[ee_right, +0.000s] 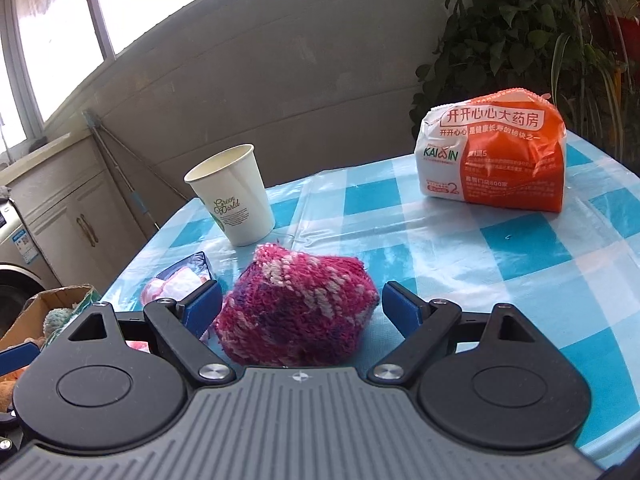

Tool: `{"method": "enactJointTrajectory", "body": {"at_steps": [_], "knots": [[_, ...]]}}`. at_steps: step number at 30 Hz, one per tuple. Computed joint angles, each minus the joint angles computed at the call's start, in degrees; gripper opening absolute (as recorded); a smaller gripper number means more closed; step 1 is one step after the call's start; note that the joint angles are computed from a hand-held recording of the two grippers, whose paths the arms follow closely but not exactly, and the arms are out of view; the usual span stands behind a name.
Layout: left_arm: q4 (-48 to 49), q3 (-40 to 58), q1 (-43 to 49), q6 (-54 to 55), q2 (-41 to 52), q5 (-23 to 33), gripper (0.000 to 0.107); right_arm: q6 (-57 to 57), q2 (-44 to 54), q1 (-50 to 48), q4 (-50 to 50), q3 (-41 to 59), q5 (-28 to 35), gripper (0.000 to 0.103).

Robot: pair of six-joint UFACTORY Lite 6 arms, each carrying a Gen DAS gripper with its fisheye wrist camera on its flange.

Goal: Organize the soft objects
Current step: 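Move the left tool to the white fluffy ball while the right tool approaches the pink knit ball, then close the right tool on the pink knit ball while the left tool grasps the white fluffy ball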

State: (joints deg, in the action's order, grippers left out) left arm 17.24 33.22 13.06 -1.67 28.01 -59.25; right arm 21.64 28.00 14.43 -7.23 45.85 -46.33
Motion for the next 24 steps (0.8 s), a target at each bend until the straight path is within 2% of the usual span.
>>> {"method": "enactJointTrajectory", "body": {"at_steps": [3,9,16,20,24], "knots": [[0.6,-0.2,0.4,-1.3,0.1,0.2,0.102,0.2,0.4,-0.1,-1.0,0.7,0.8,0.103],[2.4,-2.8,2.5,-6.3,-1.8,0.4,0.102,1.1,0.8,-0.7,-2.7,0.6,-0.4,0.091],[-2.6,-3.8,1.3,-7.6,-3.6,0.9,0.102,1.8,1.0,-1.2,-4.3,0.3,-1.7,0.089],[-5.8,-2.2,-1.2,-6.3,-2.9,3.0,0.102,2.4,1.0,-1.6,-5.0,0.2,-2.0,0.089],[-9.5,1.7,-3.9,-3.6,-1.1,7.6,0.102,3.2,0.9,-2.0,-5.7,-0.1,-2.4,0.089]]}}
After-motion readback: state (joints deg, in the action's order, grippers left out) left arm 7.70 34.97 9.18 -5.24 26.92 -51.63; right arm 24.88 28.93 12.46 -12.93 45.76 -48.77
